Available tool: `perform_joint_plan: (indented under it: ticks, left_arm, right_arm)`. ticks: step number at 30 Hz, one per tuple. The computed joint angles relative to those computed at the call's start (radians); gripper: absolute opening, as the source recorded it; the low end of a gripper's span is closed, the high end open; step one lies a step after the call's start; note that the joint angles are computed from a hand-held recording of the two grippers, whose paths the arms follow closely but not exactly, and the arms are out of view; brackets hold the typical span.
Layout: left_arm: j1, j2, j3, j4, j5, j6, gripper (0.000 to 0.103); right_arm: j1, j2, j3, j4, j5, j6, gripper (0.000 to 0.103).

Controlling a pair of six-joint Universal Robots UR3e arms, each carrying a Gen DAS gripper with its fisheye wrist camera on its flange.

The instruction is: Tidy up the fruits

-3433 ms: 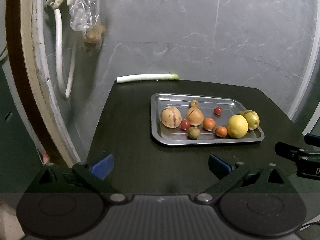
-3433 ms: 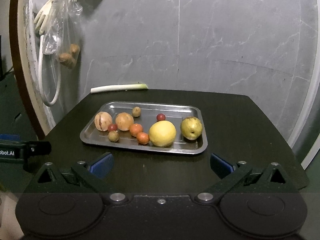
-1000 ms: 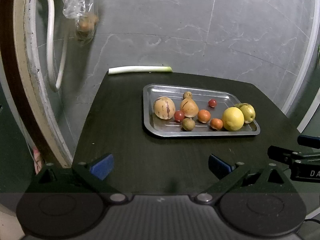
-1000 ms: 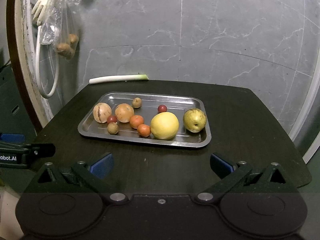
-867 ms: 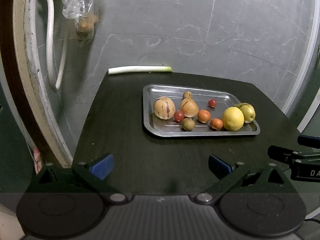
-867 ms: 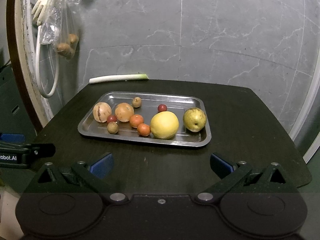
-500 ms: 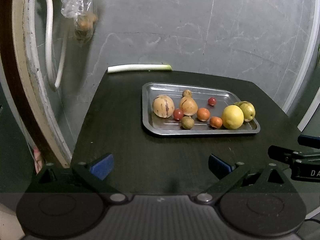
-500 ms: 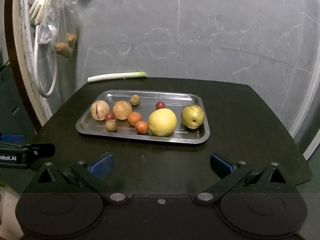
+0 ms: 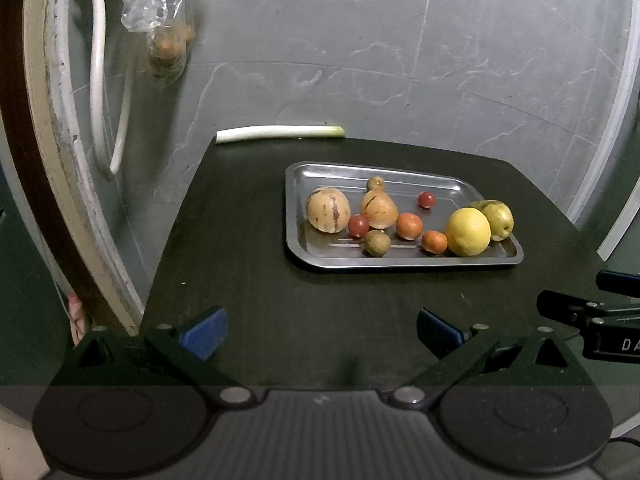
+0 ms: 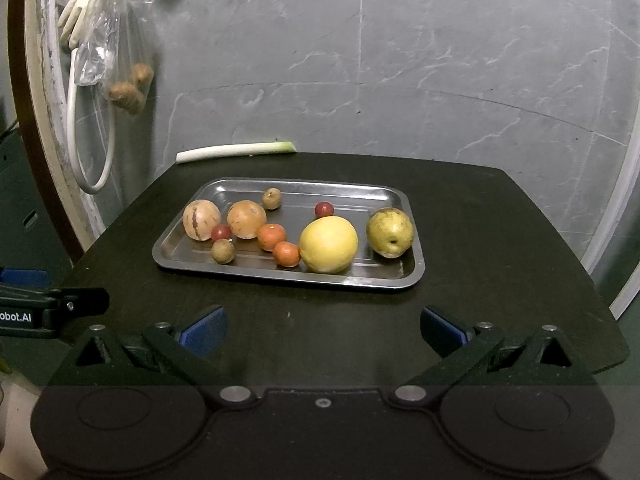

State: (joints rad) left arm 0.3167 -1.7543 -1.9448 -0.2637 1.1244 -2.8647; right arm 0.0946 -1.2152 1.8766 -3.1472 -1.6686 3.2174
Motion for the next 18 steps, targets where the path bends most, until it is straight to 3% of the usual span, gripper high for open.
perform_joint_plan:
  ticks: [18]
  left_arm:
    - [0.004,-0.024,0.024,0.002,0.006,-0.008,0.102]
  right_arm:
    - [0.001,0.014,-0.021,0.008,0.002,-0.007,0.102]
